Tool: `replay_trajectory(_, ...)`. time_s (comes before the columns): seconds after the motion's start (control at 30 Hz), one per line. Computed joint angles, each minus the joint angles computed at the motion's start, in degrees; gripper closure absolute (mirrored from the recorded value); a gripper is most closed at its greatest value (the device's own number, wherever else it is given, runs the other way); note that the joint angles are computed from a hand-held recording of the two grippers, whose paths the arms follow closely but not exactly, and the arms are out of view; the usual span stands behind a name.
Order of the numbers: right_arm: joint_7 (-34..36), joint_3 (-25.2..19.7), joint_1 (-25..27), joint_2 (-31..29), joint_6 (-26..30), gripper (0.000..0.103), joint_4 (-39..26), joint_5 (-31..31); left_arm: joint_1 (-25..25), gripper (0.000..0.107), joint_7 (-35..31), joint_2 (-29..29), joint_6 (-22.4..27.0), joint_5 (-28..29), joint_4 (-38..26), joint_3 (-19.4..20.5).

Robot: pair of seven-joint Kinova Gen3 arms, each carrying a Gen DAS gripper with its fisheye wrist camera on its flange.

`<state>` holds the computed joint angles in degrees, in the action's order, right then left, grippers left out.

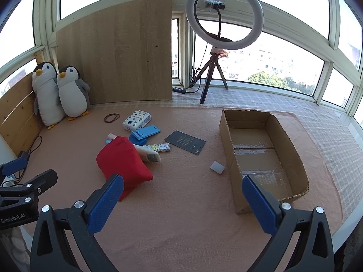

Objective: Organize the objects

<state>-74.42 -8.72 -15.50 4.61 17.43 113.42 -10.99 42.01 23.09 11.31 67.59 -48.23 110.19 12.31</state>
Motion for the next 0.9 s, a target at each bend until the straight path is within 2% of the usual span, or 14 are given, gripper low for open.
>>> replay_trajectory(0.9,-0.8,0.2,-0.1,0.0,0.2,0.0,-0.2,1.0,-0.1,0.005,-0.2,-0.1,-0.5,-0.3,0.1,0.0)
